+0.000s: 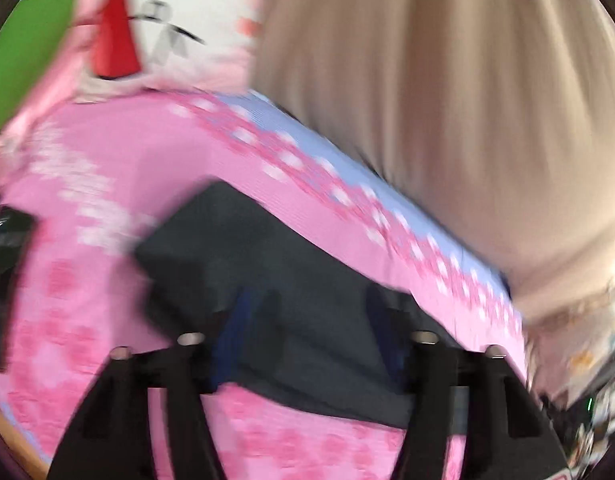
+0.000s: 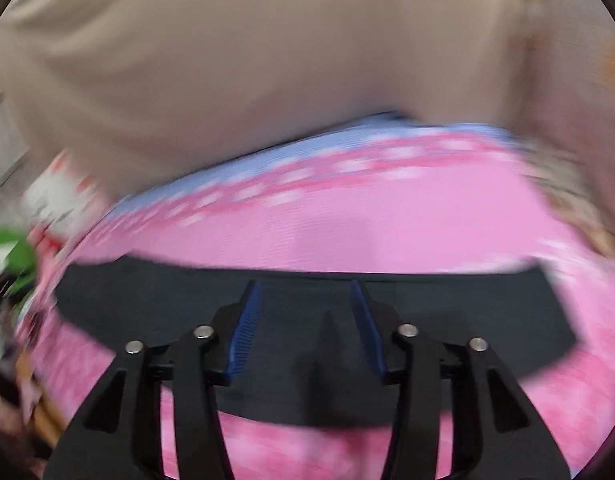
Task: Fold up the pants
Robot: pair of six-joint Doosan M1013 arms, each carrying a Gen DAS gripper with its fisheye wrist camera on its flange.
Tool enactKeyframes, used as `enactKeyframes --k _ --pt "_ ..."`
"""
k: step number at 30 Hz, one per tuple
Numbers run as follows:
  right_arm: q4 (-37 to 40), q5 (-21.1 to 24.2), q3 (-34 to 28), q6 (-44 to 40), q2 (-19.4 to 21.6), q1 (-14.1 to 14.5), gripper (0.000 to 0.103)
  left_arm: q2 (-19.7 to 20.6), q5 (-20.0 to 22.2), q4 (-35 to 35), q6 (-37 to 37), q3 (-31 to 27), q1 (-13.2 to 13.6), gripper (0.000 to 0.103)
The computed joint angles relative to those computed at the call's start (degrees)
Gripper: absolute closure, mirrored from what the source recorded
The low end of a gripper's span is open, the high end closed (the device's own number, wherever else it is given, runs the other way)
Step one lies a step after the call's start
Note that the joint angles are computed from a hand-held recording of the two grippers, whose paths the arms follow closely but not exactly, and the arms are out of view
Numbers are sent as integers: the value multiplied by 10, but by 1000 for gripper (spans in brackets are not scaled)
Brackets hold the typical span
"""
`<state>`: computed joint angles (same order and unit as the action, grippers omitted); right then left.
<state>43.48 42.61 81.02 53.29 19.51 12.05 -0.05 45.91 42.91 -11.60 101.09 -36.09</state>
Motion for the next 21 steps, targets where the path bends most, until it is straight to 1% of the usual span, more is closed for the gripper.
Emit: enactKeyframes --k 1,2,3,4,6,7,8,9,10,11,12,13,15,16,17,18,19,20,21 --pt "-16 27 -31 -5 25 27 48 17 -8 -20 34 -13 1 44" --pt "-42 44 -56 4 45 45 48 36 -9 -46 73 -27 1 45" --pt "-71 55 -82 16 64 63 48 51 -2 -65 103 -38 -1 46" --pt "-93 73 -108 24 84 77 48 67 6 -82 135 -49 -6 46" --pt "-161 102 -160 61 123 102 48 85 25 -82 161 -59 -18 46" --pt "-179 115 -174 69 134 109 48 93 35 -86 177 -65 -22 46" --pt "-193 136 -189 70 145 115 63 101 53 -81 185 -69 -30 46" --pt "-217 146 -197 74 151 121 85 105 58 -76 182 -67 -34 45" --pt "-240 131 -195 67 148 129 92 109 62 -73 183 -65 -37 44" --pt "-252 105 -189 60 141 133 96 112 68 -66 182 -64 -40 44" --pt "-250 72 -184 59 133 134 98 117 79 -47 180 -64 -46 44" --pt "-246 56 -188 65 133 131 98 121 86 -32 181 -64 -49 42" --pt "-259 35 -201 86 139 130 103 132 119 -7 184 -73 -62 38" --pt "-270 55 -222 100 154 127 103 139 135 1 191 -80 -67 34" --pt "-271 83 -239 114 166 125 103 147 156 11 201 -88 -74 32" --pt "-283 94 -244 135 172 124 100 151 170 19 206 -93 -78 30" --pt "-283 83 -231 148 165 121 99 155 180 25 212 -97 -82 29" --pt "-254 73 -212 134 154 114 98 157 186 32 215 -99 -85 28" --pt "-225 60 -192 117 141 107 90 157 189 35 214 -100 -86 27"
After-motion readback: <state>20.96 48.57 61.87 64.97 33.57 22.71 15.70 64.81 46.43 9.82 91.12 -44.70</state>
